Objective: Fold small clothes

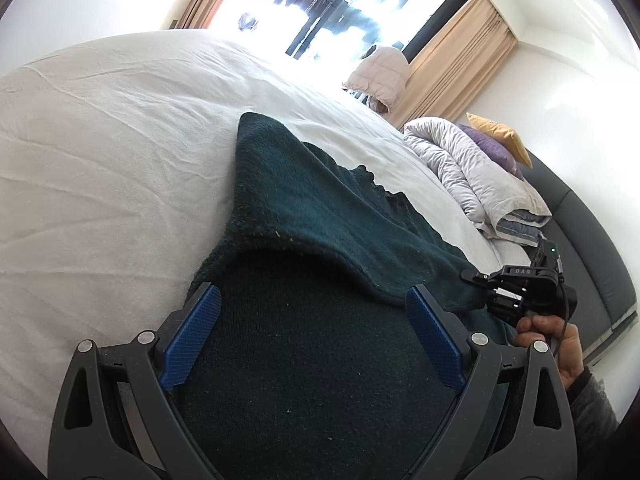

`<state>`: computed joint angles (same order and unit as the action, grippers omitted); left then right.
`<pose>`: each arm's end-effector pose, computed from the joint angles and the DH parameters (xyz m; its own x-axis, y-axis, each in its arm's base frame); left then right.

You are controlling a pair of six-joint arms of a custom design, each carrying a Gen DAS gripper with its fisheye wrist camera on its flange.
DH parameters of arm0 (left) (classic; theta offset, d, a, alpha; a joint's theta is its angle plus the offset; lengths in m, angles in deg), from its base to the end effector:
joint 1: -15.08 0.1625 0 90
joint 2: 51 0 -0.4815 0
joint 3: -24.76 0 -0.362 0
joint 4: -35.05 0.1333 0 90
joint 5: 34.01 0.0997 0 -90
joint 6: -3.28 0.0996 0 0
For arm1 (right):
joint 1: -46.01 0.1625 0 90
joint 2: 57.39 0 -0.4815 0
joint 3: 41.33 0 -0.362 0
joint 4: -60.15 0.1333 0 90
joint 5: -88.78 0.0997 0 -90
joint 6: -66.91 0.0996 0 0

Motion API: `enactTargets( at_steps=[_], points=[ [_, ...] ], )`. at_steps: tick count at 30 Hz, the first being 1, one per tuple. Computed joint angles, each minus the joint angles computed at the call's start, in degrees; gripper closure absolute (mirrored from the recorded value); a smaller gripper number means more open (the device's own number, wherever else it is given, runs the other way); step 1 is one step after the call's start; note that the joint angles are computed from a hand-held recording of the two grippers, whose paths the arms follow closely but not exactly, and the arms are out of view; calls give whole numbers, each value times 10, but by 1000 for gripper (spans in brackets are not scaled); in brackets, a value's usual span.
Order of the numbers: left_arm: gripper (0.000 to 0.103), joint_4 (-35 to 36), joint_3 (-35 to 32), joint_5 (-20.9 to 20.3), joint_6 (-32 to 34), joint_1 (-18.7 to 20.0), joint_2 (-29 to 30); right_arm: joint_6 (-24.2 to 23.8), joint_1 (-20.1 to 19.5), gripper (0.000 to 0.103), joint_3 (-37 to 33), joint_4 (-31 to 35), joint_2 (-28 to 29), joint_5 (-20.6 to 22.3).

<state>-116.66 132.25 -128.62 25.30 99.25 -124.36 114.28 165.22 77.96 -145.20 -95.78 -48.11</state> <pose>0.0666 -0.5816 0.3789 -0.8820 0.4588 -0.1075 0.4538 0.7656 -0.4559 0.3239 -0.4552 0.1043 -0.8366 0.5478 -0.0085 0.3146 0.4676 -0.8260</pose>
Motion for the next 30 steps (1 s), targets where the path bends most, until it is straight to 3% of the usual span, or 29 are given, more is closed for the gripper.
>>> enactTargets(
  at_steps=[3,7,9,14,16,20,22,23,25,27,30],
  points=[
    [9,-2,1,9,0,-4,1,-5,3,94,3,4,-3,-12],
    [9,9,-3,35,-28,-21,-3,-13,4,92,-21,93,-8,-28],
    [8,6,-11,19,-44,-30,-4,-17,2,91,-27,115,-6,-31],
    [8,-39,-34,20,-27,-69,21,-22,-8,87,-5,52,-2,-13],
    [8,-62,-35,49,-4,-88,38,-27,-10,86,5,26,-1,-8],
    [8,-49,-51,152,17,-100,82,-22,-12,84,22,2,-7,2],
    [9,-38,-54,162,14,-84,98,3,1,76,26,29,-17,-34],
    [9,-45,-53,148,18,-75,100,33,14,70,22,67,-24,-70],
    [9,-49,-54,147,19,-75,100,63,38,70,14,105,-26,-133],
    [8,-59,-47,174,32,-83,104,22,58,70,5,46,-10,-138],
    [7,-81,-35,198,47,-92,107,-62,66,70,-27,10,19,-94]
  ],
)
